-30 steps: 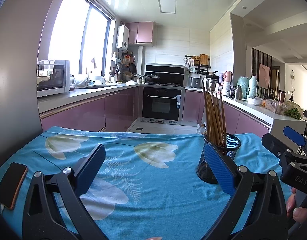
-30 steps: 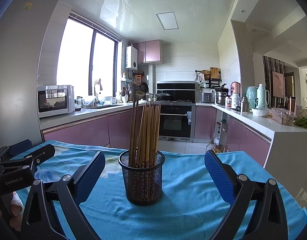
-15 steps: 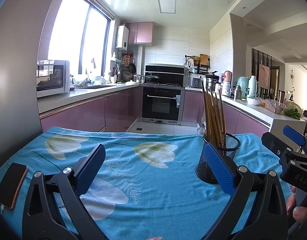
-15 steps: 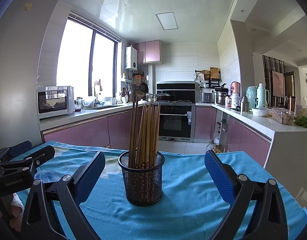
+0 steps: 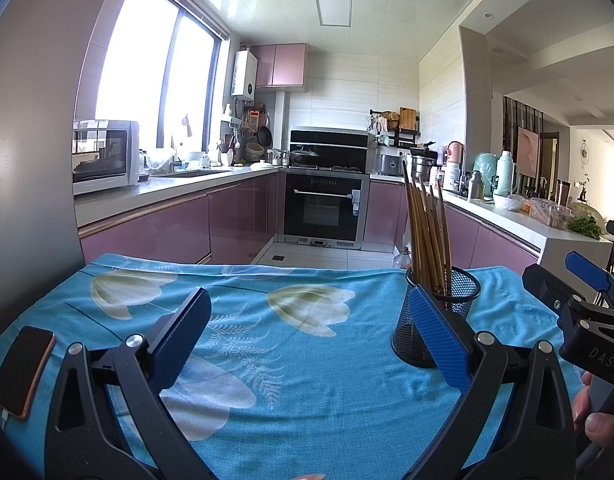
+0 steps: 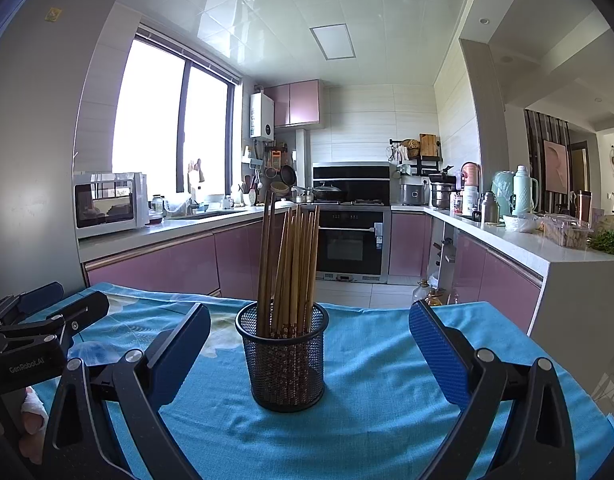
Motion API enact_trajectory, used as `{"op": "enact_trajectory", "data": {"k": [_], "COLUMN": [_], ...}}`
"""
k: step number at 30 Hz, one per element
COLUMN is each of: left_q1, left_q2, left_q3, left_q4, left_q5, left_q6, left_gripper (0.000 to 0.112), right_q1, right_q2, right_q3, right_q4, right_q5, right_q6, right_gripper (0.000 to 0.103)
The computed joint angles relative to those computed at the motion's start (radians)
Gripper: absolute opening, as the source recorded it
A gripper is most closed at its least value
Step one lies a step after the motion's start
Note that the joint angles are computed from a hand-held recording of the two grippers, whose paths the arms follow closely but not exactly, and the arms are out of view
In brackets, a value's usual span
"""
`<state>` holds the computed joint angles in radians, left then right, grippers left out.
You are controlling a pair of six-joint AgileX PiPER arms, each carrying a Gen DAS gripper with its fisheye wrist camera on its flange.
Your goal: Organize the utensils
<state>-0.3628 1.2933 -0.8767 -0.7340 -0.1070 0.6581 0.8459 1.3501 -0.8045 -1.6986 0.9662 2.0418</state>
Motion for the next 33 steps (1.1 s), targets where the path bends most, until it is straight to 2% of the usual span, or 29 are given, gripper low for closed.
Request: {"op": "enact_trajectory", "data": {"k": [20,33], "left_q1": [-0.002,-0.005], "left_q2": [0.012,0.016], "left_q3": [-0.007,-0.008], "left_q4": [0.106,0.098], "left_q5": [0.007,0.005], "left_q6": [-0.105,-0.095], "left_gripper": [0.097,0.097], "right_q1": [-0.001,0.004], "right_q2": [0.007,0.011], "right_q3": [-0.007,-0.008], "right_q4": [0.002,0.004], "right_q5": [-0.002,0.003], "right_q6": [0.002,0.007], "right_gripper": [0.096,0.096]}}
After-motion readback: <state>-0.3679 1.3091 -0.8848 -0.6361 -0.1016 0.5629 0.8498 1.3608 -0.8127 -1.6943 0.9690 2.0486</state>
